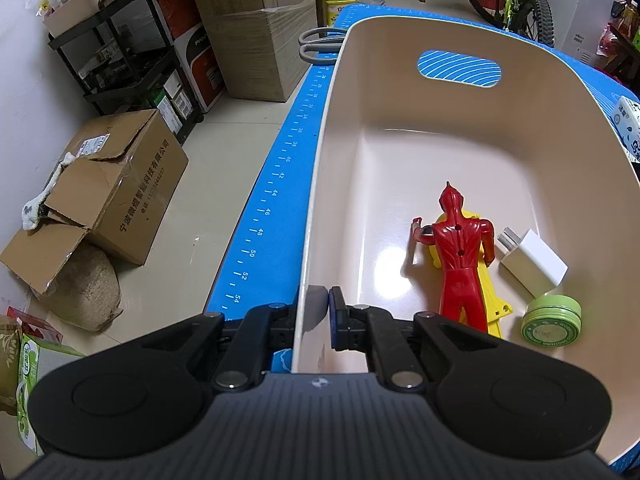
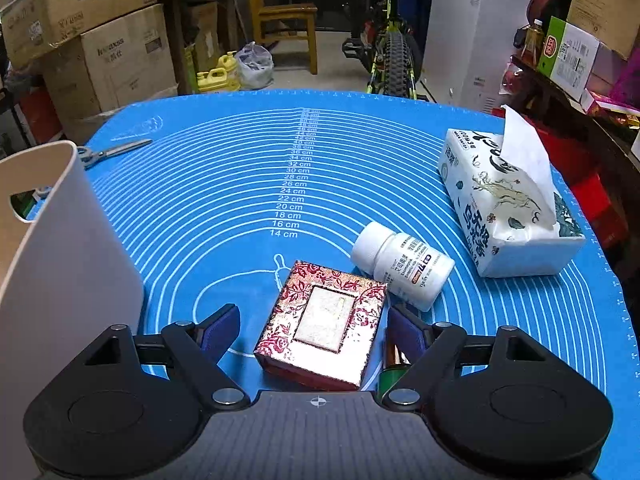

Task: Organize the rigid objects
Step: 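Grasp the red patterned box with the right gripper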

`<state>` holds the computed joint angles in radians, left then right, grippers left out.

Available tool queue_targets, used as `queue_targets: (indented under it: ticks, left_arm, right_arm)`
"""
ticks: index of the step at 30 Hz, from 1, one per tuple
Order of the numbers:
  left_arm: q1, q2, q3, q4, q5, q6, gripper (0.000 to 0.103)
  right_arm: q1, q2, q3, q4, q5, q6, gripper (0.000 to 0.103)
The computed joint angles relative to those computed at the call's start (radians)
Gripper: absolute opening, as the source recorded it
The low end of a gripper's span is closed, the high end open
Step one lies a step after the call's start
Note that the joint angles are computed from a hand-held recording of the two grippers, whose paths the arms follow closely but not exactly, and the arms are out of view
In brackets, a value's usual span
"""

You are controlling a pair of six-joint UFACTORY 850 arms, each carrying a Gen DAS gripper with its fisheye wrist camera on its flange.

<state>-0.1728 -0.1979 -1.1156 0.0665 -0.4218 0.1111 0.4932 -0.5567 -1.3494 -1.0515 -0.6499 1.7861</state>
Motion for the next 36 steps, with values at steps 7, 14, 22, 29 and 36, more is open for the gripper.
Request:
queue_targets:
  ticks: [7, 14, 22, 29, 36]
  left_arm:
    - [-0.001, 0.000, 0.000, 0.002, 0.000, -0.002, 0.012]
    - [-0.001, 0.000, 0.000, 0.002, 0.000, -0.002, 0.012]
    - [-0.001, 0.000, 0.000, 0.001, 0.000, -0.002, 0.012]
    - [0.000, 0.000, 0.000, 0.002, 0.000, -0.002, 0.012]
    - [0.000, 0.000, 0.001, 0.002, 0.001, -0.002, 0.012]
  right_arm:
    - [-0.004, -0.010, -0.002, 0.002, 0.015, 0.030, 0.062]
    - [0.006, -0.002, -0.002, 0.006, -0.029, 0.038, 0.059]
    - [0.023, 0.047, 0.034, -0.057, -0.039, 0.087, 0.059]
    - [0.045, 0.101, 0.063, -0.129, -0.052, 0.144, 0.059]
    - [0.079, 0.160, 0.090, -0.238, -0.070, 0.242, 0.059]
